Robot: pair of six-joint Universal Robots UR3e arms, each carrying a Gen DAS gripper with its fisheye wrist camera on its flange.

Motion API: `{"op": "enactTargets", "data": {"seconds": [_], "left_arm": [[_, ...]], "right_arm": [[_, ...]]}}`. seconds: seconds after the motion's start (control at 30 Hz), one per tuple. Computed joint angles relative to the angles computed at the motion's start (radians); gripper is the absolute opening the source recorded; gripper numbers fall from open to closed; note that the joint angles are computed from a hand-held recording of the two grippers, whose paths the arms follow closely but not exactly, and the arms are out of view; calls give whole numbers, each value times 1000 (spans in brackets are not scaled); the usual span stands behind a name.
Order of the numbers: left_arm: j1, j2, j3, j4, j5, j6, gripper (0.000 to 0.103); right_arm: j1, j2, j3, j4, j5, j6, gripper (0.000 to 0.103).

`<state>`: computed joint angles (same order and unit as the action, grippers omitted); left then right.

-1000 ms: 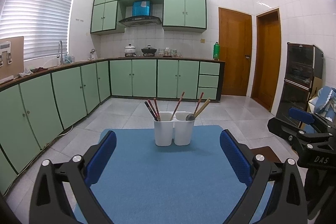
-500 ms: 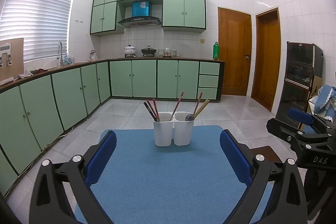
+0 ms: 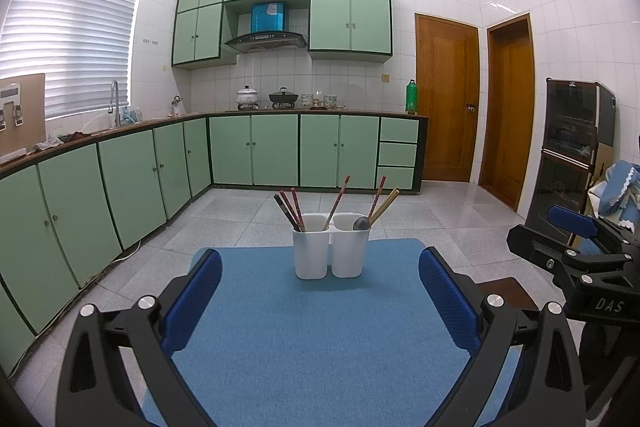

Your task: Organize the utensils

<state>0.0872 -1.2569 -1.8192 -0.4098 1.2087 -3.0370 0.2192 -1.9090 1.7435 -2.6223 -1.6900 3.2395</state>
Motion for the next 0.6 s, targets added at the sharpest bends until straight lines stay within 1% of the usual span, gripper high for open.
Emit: {"op": "enactTargets", "data": {"seconds": [0.6], "left_arm": [[0,-4,4,2,0,3,97]], "right_arm": [[0,-5,10,-3,2,2,97]]}}
